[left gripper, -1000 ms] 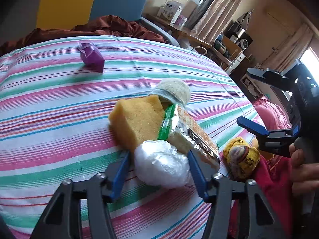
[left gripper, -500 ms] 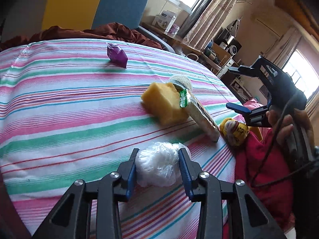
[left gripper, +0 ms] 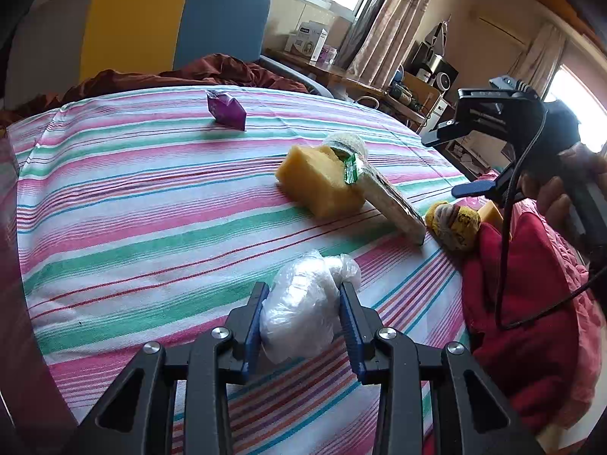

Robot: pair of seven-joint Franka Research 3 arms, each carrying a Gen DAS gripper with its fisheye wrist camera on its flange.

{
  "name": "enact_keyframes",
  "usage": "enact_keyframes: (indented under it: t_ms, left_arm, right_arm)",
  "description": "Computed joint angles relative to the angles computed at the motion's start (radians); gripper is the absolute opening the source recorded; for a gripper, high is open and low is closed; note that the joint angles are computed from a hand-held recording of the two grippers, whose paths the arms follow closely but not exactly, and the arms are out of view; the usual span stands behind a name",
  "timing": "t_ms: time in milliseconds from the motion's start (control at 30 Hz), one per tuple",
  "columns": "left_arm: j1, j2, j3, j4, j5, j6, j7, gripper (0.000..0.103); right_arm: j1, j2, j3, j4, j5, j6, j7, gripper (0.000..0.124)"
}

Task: Organize objects
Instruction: 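Grasp the yellow sock with the right tool while the left holds the white bundle, then carry the white bundle into the gold tray and open the left tool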

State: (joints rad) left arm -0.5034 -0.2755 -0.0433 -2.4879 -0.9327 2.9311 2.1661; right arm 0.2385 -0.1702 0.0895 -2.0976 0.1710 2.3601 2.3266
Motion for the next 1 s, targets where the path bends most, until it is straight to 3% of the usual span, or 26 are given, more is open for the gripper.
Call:
enact_keyframes:
  t_ms: [200,267,333,433,567,667,767,867,1000]
  left_arm:
    - [0.003,-0.004,-0.001,-0.005,0.025,0.003,-0.015,0.038]
    - [0.006,-0.007,-0.005,-0.008,0.048,0.0,-0.021,0.039]
    - [0.012,-0.006,-0.006,-0.005,0.077,-0.011,-0.038,0.041]
    - [0.019,0.001,-0.006,0.001,0.106,-0.025,-0.054,0.044]
    - [0.018,0.001,-0.011,-0.009,0.132,-0.001,-0.063,0.038]
    - [-0.005,0.0,0.012,-0.014,0.104,0.007,-0.043,0.036]
    - [-0.008,-0.002,0.016,-0.018,0.101,0.012,-0.037,0.034]
    - [0.001,-0.011,0.011,-0.025,0.12,0.011,-0.062,0.034]
    - [0.016,-0.034,0.009,-0.041,0.17,-0.002,-0.112,0.033]
  right_arm:
    - [0.012,0.126,0.002,0.257,-0.147,-0.459,-0.126,0.084]
    - [0.027,0.168,0.004,0.296,-0.2,-0.556,-0.148,0.082]
    - [0.041,0.189,0.001,0.293,-0.223,-0.579,-0.158,0.077]
    - [0.045,0.178,-0.01,0.224,-0.134,-0.49,-0.218,0.053]
    - [0.059,0.142,-0.003,0.175,-0.219,-0.403,-0.16,0.037]
    - [0.06,0.095,0.007,0.132,-0.317,-0.337,-0.071,0.036]
    - [0.056,0.025,0.017,0.047,-0.329,-0.154,-0.053,0.036]
    - [0.076,0.048,0.028,0.044,-0.239,0.029,-0.144,0.036]
    - [0.125,0.136,0.048,0.1,-0.102,0.11,-0.302,0.037]
